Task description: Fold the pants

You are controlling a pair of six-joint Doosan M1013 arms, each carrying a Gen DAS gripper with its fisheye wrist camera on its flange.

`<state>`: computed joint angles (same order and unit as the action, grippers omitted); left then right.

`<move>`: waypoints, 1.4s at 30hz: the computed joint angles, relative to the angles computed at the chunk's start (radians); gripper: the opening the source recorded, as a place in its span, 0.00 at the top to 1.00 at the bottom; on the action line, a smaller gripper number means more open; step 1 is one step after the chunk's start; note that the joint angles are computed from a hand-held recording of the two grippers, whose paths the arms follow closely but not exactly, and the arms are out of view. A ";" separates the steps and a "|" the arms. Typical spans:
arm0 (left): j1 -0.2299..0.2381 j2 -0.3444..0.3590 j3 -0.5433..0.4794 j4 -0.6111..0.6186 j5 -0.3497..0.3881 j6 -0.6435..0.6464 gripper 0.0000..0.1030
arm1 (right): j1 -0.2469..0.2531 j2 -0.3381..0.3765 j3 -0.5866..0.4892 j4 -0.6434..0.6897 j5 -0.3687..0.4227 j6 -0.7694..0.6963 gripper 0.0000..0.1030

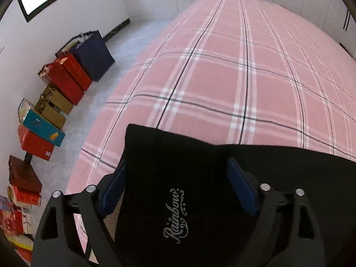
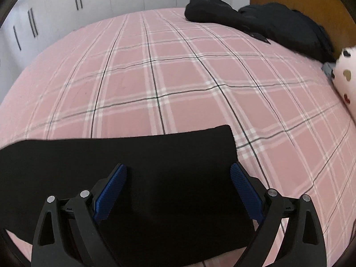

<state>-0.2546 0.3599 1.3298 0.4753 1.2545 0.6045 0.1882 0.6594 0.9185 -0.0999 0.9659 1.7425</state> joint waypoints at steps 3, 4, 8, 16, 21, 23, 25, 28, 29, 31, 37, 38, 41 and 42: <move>-0.005 -0.003 -0.006 -0.019 -0.012 0.002 0.75 | -0.004 -0.014 0.016 0.027 -0.015 0.020 0.83; -0.010 -0.001 -0.012 -0.016 -0.001 0.007 0.85 | -0.007 -0.023 0.025 0.045 -0.022 0.022 0.95; -0.040 -0.047 0.012 0.009 -0.042 -0.003 0.91 | -0.011 -0.076 0.076 0.029 -0.098 0.010 0.98; -0.104 -0.231 0.107 -0.010 -0.132 0.031 0.92 | -0.033 -0.260 0.241 0.125 -0.210 -0.119 1.00; -0.203 -0.350 0.185 -0.038 -0.096 0.092 0.92 | -0.059 -0.374 0.359 0.186 -0.231 -0.184 1.00; -0.239 -0.390 0.225 -0.050 -0.082 0.084 0.92 | -0.059 -0.408 0.401 0.191 -0.214 -0.189 1.00; -0.271 -0.429 0.277 -0.075 -0.072 0.058 0.92 | -0.058 -0.434 0.439 0.209 -0.191 -0.210 1.00; -0.298 -0.466 0.367 -0.122 -0.076 0.001 0.87 | -0.056 -0.444 0.470 0.226 -0.134 -0.233 1.00; -0.313 -0.474 0.403 -0.116 -0.078 -0.054 0.80 | -0.045 -0.448 0.484 0.202 -0.120 -0.215 1.00; -0.325 -0.504 0.452 -0.118 -0.121 -0.161 0.74 | -0.039 -0.452 0.499 0.219 -0.102 -0.211 0.96; -0.354 -0.562 0.529 -0.052 -0.299 -0.565 0.13 | -0.020 -0.414 0.453 0.214 -0.121 -0.100 0.42; -0.337 -0.572 0.549 -0.087 -0.362 -0.598 0.13 | -0.024 -0.390 0.422 0.241 -0.109 -0.087 0.42; -0.324 -0.603 0.637 -0.138 -0.560 -0.801 0.13 | -0.034 -0.302 0.314 0.289 -0.052 -0.019 0.42; -0.315 -0.605 0.658 -0.154 -0.615 -0.843 0.13 | -0.034 -0.277 0.284 0.298 -0.041 0.003 0.42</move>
<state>-0.5695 -0.2448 1.9877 0.3212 0.6398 -0.2389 0.1541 0.3826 1.2023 0.1982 0.9253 1.7450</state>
